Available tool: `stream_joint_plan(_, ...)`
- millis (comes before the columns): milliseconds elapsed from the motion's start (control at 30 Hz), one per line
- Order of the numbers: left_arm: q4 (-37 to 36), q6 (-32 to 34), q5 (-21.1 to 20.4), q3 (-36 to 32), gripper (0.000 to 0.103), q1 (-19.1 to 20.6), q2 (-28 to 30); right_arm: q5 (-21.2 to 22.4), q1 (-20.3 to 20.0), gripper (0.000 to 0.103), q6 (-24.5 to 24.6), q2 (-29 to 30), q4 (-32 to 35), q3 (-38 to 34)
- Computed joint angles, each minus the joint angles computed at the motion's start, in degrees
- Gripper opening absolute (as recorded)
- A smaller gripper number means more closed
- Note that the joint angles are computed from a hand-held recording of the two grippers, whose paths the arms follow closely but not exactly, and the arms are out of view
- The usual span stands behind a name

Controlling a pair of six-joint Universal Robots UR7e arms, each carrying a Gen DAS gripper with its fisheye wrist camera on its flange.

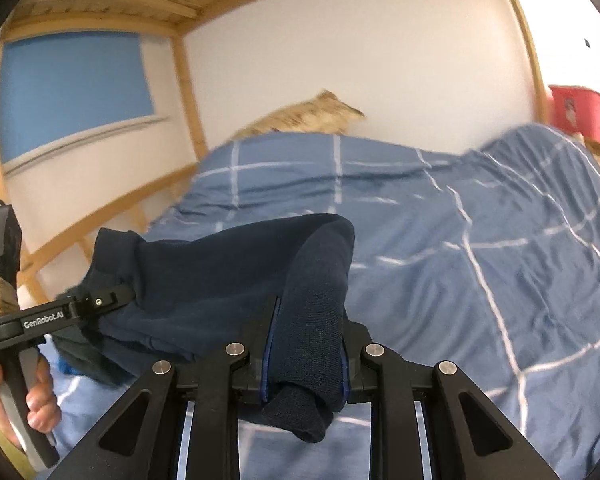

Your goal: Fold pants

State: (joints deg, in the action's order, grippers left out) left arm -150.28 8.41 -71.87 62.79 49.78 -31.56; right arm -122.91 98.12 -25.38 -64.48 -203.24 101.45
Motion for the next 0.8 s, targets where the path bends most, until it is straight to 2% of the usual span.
stream_joint_plan(233, 2.0, 3.4, 3.8, -2.0, 0.034, 2.3, -4.3, 1.1, 5.0, 0.025, -2.4, 8.6, 3.5, -9.9)
stream_joint_plan(433, 4.2, 7.1, 6.2, -6.7, 0.034, 5.5, -5.1, 3.1, 6.5, 0.025, -2.8, 16.6, 8.3, -19.3)
stream_joint_plan(633, 6.3, 9.7, 5.2, -11.7, 0.034, 9.5, -3.9, 3.6, 7.3, 0.025, -3.0, 24.9, 13.1, -28.9)
stream_joint_plan(800, 9.1, 9.1, 4.3, -15.1, 0.034, 12.7, -2.0, 2.6, 7.5, 0.025, -3.2, 29.5, 15.6, -33.6)
